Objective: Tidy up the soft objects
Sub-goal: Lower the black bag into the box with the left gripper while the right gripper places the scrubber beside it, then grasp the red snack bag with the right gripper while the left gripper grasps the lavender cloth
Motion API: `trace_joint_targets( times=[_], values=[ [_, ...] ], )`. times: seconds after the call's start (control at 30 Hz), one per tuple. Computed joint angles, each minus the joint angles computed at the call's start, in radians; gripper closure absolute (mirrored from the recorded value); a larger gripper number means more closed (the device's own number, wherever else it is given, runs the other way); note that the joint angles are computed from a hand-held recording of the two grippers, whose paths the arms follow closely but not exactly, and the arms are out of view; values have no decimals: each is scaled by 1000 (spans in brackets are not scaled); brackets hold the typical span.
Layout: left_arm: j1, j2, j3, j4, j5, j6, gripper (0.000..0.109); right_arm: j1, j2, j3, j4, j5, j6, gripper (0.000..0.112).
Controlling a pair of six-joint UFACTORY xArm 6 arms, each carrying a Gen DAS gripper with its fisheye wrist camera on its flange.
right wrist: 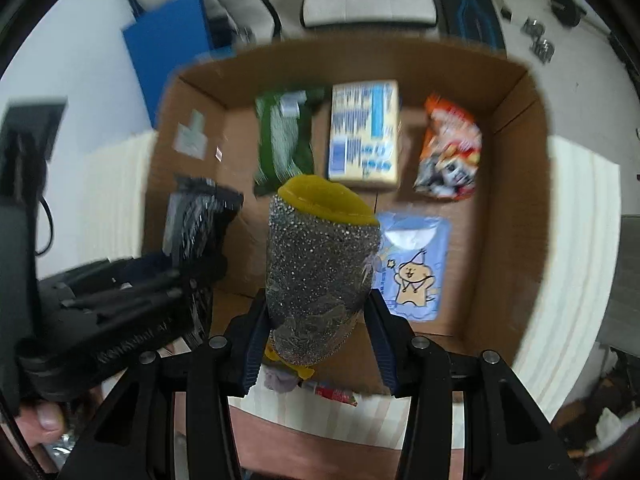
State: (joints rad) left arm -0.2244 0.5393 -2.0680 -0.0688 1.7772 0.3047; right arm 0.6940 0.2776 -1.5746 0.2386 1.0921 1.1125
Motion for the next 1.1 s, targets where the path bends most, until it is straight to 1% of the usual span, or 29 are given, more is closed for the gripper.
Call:
trace_joint_targets(
  times=[0.07,0.13,0.23,0.27,0.33,0.4,0.43,0.47,0.53,0.57,0.6,0.63,0.67,0.7,0.73,0.77,0.8,0.83,0.93,1.03,1.1],
  values=[
    [-3,46,-39,11,21,-14,65,-7,31,-12,47,15,-37,63],
    [-9,64,-44,24,24,-16,65,-15,66,-29,86,27,-66,63],
    [-12,87,-51,34,37,-9,65,-20,101,-54,104,56,-92,63],
    [-15,96,-56,38,46,-7,63,-22,112,-64,109,67,-98,63],
    [-18,120,-79,28,79,-9,62,-24,143,-97,127,92,-124,63],
    [-14,166,-147,12,146,-23,62,-27,167,-128,136,124,-135,59],
    [-12,171,-158,4,160,-24,62,-28,176,-142,138,135,-142,56],
    [-13,167,-158,1,159,-24,61,-28,180,-148,143,135,-148,50],
    [-18,146,-143,9,139,-16,54,-27,183,-163,135,153,-142,43],
    [-20,134,-135,11,129,-13,48,-28,183,-170,131,165,-142,43],
    [-21,119,-126,15,118,-7,46,-28,179,-170,133,168,-141,43],
    [-22,105,-118,15,111,-1,46,-29,175,-172,132,176,-137,42],
    [-22,83,-97,16,97,3,45,-28,174,-183,126,188,-133,37],
    [-21,66,-83,13,87,5,39,-25,166,-185,117,196,-124,33],
    [-20,46,-69,8,78,5,32,-24,163,-190,111,203,-117,26],
    [-22,28,-52,7,65,2,18,-23,155,-190,104,205,-112,18],
    [-18,-8,-12,6,35,4,13,-21,146,-190,97,203,-106,15],
    [-15,-23,-1,5,18,7,13,-20,125,-175,86,201,-99,10],
    [-18,-157,154,12,-109,35,13,-7,95,-181,37,216,-60,9],
    [-19,-249,251,1,-177,49,13,12,63,-174,-27,218,-14,9],
    [-5,-322,314,-14,-239,73,13,32,50,-184,-76,225,18,9]
  ],
)
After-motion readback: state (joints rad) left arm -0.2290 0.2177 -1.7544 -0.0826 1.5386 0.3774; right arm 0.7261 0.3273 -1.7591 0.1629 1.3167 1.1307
